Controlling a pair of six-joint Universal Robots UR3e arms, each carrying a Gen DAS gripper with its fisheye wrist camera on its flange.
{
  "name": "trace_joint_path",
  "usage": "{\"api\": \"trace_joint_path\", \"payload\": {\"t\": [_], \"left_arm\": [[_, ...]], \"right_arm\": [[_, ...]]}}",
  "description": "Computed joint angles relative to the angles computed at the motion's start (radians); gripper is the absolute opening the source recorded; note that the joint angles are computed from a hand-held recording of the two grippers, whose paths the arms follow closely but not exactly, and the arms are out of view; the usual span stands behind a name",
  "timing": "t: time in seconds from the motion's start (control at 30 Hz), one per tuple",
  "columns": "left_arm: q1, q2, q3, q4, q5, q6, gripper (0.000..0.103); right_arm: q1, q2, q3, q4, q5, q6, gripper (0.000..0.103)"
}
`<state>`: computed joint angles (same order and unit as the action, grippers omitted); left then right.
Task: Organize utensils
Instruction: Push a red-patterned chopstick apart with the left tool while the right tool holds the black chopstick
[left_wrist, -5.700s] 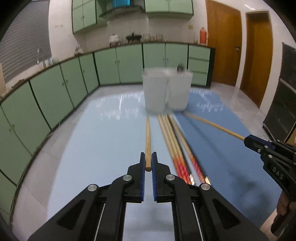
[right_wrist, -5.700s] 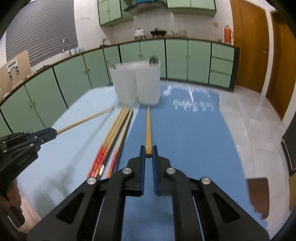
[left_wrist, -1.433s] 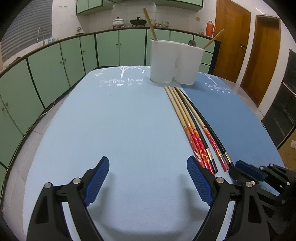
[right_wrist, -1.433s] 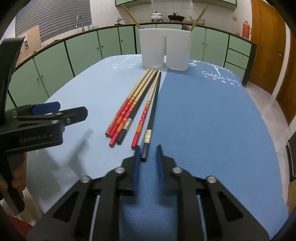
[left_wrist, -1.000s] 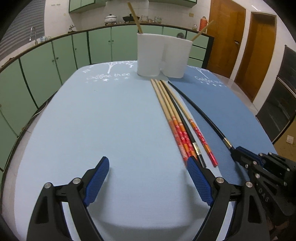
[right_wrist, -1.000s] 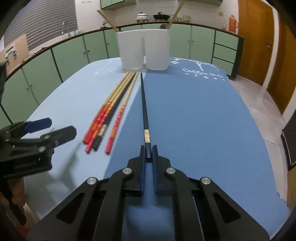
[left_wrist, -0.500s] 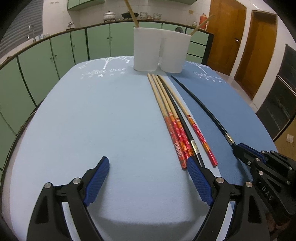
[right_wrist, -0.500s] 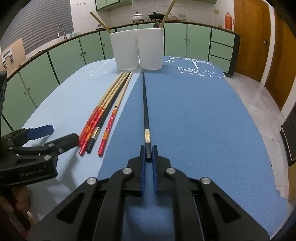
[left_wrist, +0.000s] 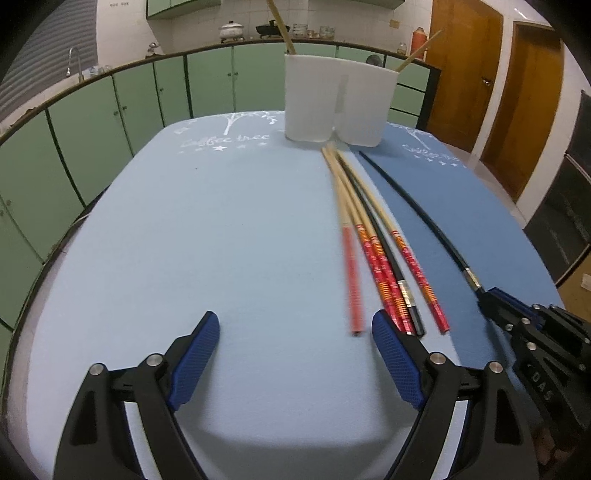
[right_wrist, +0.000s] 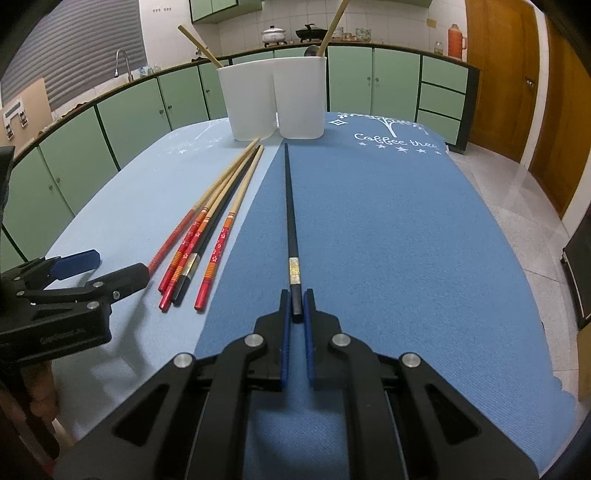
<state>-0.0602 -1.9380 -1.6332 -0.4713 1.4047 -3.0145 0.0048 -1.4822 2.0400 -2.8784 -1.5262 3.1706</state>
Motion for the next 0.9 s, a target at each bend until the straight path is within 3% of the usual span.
{"api": "trace_joint_path", "payload": {"t": [0.1,0.33,0.53,0.9], "left_arm": [[-0.016,-0.014,0.015,-0.003,0.006,0.005,0.083],[-0.004,-0.014,0.008,0.011,-0.013,0.0,0.072],[0.041,0.013,-0.034,0.03,-0.065,-0.017,0.071],[0.022,0.001,-0.021,0.034,-0.035,-0.025,0.071]], "right_arm": [[-0.005,-0.005,0.005,-0.002,0.007,-0.004,0.007],[-0.021,-0.01,0.016,-0.012,0.036,-0.002,0.008],[-0.062,-0.033,0.039,-0.007,0.103,-0.02,0.009],[-0.09,-0.051,0.069,-0.021,0.163,-0.041,0.015]]}}
